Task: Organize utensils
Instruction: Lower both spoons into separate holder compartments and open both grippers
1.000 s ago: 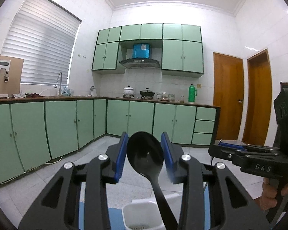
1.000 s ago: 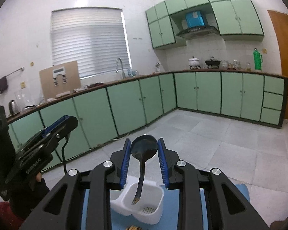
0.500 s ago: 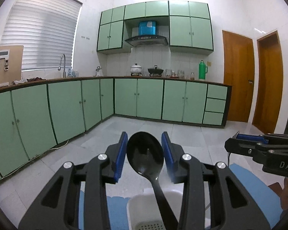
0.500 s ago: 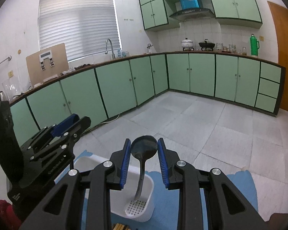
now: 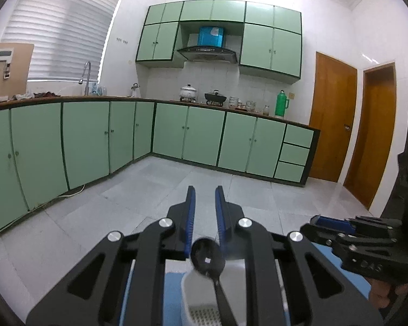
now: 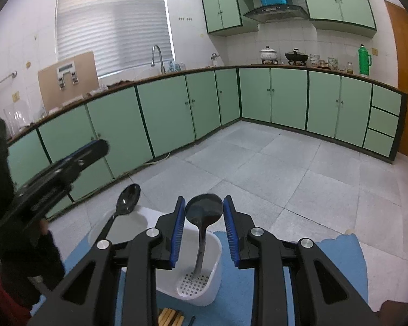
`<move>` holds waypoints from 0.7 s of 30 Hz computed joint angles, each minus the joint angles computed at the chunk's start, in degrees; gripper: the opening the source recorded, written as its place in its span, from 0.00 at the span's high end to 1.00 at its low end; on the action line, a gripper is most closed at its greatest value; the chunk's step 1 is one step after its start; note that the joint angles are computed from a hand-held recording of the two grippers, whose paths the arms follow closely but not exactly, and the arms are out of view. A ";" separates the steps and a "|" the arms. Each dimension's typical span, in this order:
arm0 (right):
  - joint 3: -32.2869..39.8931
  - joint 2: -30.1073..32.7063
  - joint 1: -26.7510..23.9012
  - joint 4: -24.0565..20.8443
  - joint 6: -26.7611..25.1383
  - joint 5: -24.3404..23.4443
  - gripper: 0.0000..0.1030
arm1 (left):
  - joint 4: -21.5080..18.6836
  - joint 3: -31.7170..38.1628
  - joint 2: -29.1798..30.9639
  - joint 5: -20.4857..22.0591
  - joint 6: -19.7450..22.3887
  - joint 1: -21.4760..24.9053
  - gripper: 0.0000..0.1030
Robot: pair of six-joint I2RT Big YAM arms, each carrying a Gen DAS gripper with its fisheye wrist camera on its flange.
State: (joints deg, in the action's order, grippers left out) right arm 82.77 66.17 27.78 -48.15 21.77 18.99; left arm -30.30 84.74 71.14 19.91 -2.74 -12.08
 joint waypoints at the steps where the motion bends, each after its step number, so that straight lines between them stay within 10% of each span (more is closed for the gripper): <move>1: 0.34 0.28 -0.16 -0.26 0.17 -1.13 0.72 | -0.38 -0.56 -0.55 0.04 0.08 0.27 0.85; 21: -10.25 -9.07 10.65 -0.64 12.82 4.00 0.65 | -9.45 -14.54 -14.98 5.65 2.28 6.37 0.59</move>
